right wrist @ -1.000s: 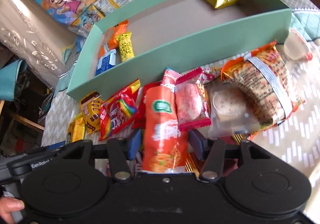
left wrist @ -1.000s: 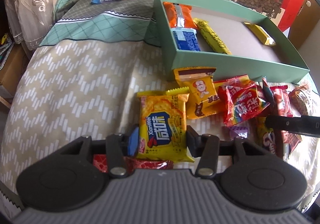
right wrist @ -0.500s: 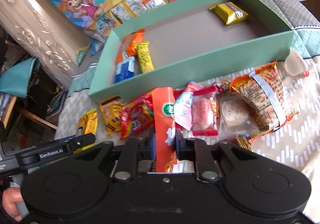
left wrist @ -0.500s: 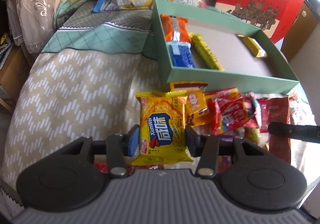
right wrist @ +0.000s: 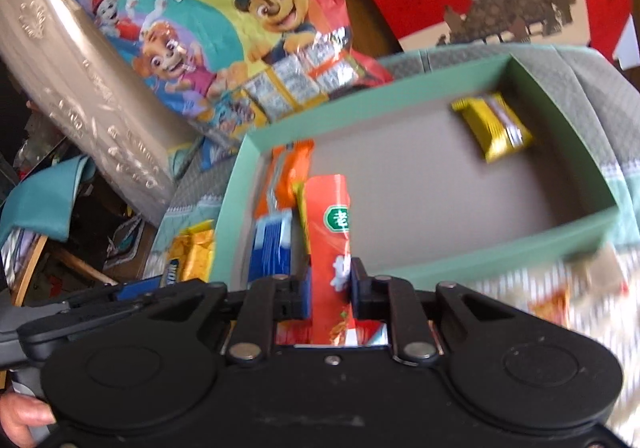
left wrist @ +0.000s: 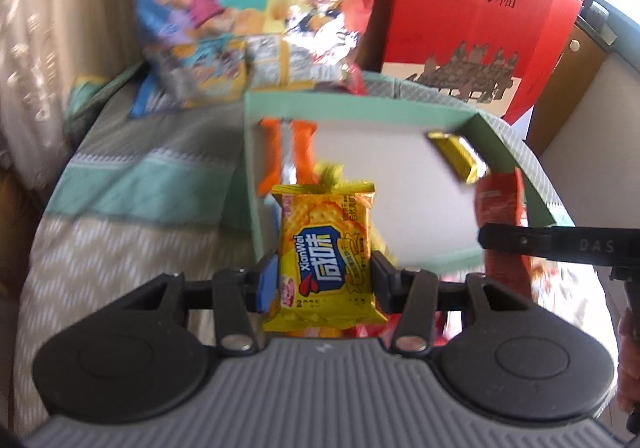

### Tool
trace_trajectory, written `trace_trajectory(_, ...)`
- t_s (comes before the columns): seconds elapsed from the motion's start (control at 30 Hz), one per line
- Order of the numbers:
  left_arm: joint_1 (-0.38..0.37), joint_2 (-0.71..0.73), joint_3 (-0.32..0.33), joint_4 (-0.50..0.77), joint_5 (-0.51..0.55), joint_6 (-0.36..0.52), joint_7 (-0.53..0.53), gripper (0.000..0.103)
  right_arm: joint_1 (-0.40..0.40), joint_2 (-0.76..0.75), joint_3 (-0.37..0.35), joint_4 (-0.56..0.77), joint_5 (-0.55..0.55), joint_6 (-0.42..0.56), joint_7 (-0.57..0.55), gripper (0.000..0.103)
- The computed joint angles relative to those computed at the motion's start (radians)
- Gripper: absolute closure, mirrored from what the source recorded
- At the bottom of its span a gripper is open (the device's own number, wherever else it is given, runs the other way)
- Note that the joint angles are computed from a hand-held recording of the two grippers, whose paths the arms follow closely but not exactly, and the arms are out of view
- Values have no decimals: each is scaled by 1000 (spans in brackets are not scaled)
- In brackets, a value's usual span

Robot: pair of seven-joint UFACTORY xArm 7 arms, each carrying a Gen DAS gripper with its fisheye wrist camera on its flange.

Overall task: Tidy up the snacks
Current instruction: 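Place the biscuit pack in the green box with the left tool while the right tool places the tube snack, then grasp the yellow candy stick with the left tool while the right tool grasps the strapped bread bag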

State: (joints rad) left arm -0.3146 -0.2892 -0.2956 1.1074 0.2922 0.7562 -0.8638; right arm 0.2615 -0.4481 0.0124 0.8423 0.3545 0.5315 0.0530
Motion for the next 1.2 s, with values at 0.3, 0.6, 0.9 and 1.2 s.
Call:
trace_trajectory(0.3, -30, 359, 82, 322, 65, -20, 27, 56, -51, 334, 14, 317, -32, 3, -35, 86)
trace_trajectory(0.6, -91, 574, 188, 530, 41, -8, 66, 56, -120, 583, 61, 557, -51, 37, -24, 85)
trace_trajectory(0.9, -122, 573, 234, 528, 107, 13, -3, 7, -139, 612, 87, 562, -12, -27, -13, 26)
trace_trajectory(1.2, -127, 493, 206, 471, 132, 50, -43, 0, -134, 468, 67, 429, -68, -44, 24, 1)
